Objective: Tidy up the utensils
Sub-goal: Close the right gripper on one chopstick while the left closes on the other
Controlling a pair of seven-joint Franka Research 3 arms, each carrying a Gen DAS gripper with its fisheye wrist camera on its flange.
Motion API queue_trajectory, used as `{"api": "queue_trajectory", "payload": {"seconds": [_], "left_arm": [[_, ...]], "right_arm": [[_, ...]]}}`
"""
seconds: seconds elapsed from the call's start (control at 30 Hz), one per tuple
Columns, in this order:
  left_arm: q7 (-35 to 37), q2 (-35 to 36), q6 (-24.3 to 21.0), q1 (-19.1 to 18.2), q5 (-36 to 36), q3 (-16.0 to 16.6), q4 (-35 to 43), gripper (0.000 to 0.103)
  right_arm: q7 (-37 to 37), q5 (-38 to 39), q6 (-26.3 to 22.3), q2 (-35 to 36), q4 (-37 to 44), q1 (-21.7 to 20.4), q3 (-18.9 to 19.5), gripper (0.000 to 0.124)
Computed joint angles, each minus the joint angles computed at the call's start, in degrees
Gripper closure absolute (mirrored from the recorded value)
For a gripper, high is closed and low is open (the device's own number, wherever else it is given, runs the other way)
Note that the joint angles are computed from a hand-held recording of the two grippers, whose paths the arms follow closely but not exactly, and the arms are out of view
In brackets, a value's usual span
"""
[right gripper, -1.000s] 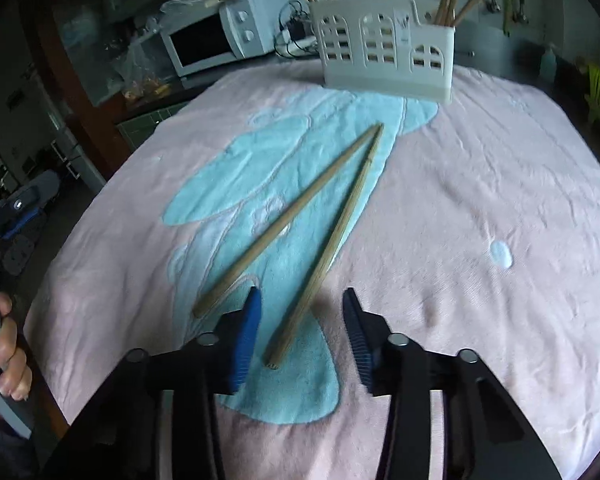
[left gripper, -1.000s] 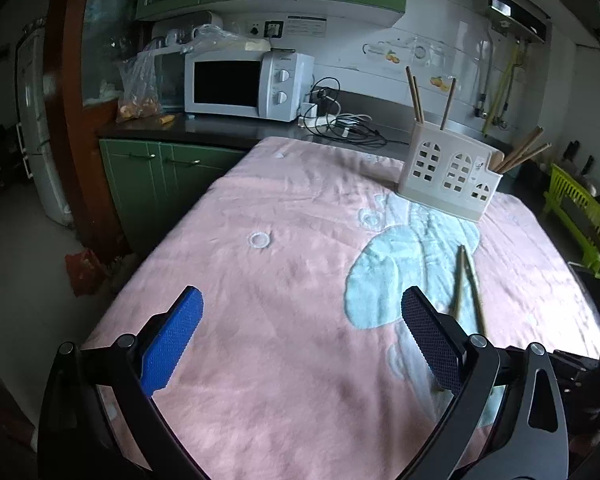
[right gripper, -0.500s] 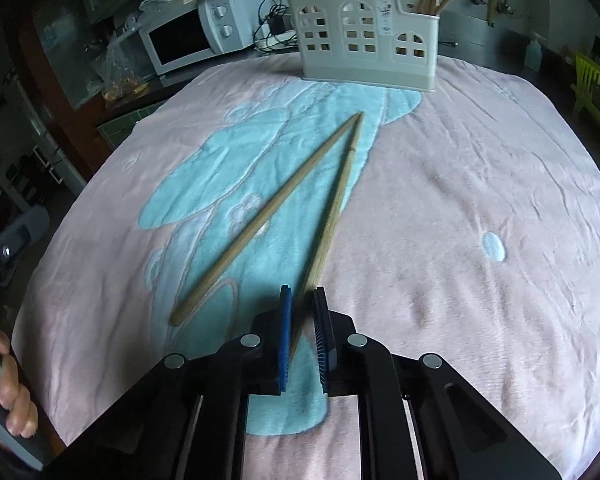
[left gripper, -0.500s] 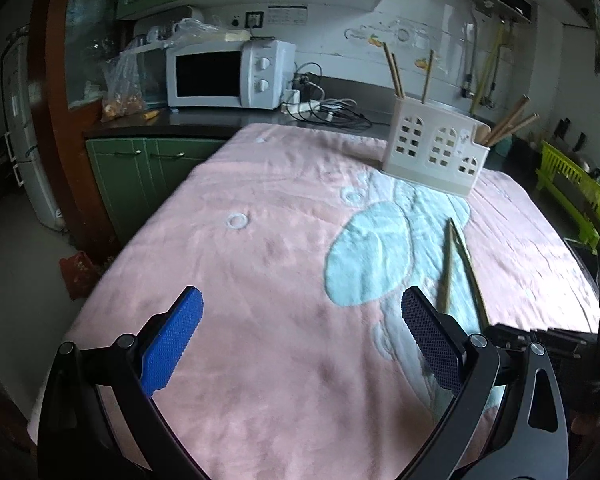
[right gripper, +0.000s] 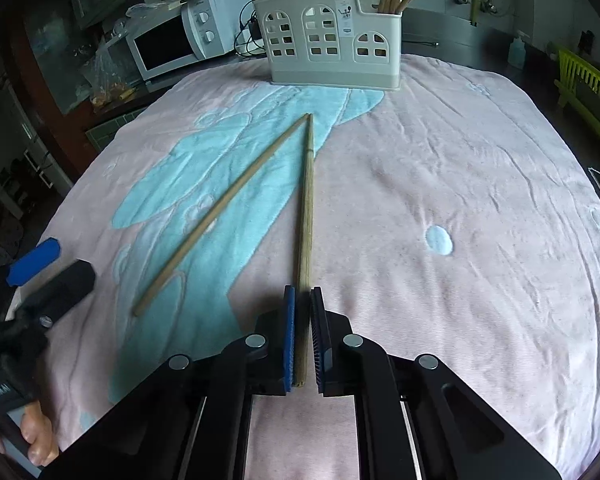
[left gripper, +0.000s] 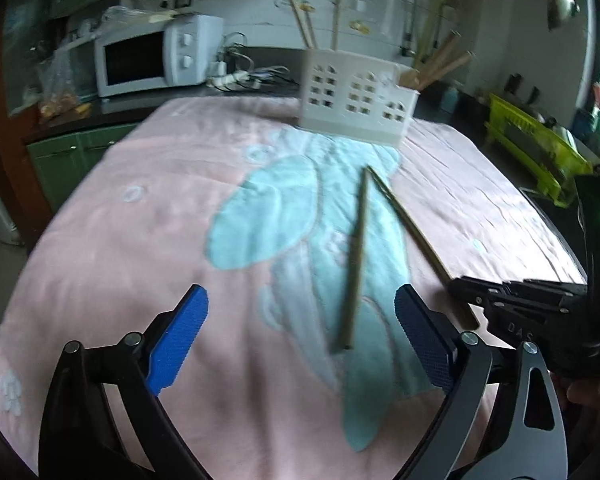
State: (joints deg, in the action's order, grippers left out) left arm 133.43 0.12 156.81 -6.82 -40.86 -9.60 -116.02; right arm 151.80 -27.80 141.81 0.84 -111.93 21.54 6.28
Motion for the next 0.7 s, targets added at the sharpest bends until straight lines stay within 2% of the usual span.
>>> {"api": "queue_trajectory", "payload": {"seconds": [0.1, 0.2, 0.23, 0.37, 0.53, 0.7], "left_arm": [[-1.2, 0.9, -1.3, -0.2, 1.7, -0.4, 0.7, 0.023], [-2.1, 2.3, -3.5, 0.0, 2.8, -0.9, 2.4, 0.038], [-2.1, 2.6, -3.7, 0.0, 3.2, -1.1, 2.7, 0.047], [-3.0, 4.0, -5.7, 0.3, 5.0, -2.0, 4.2, 0.063], [-3.3, 5.5, -7.2, 0.7, 6.4, -2.9, 5.6, 0.076], [-4.7, 6.7, -7.6, 0.9, 8.1, -3.5, 6.5, 0.078]], "right_arm": [[-0.1, -0.1, 0.3, -0.7, -0.9, -0.2, -0.1, 0.116], [-0.9, 0.7, 1.0, -1.8, -2.4, -0.7, -0.1, 0.116], [-0.9, 0.7, 1.1, -2.1, -2.6, -0.9, 0.1, 0.116], [-1.0, 1.1, 2.4, -2.9, -3.9, -1.6, 0.4, 0.116], [-1.8, 1.9, 3.7, -3.6, -5.0, -2.4, 0.7, 0.116], [-2.4, 2.5, 4.6, -4.0, -5.8, -2.8, 1.0, 0.115]]}}
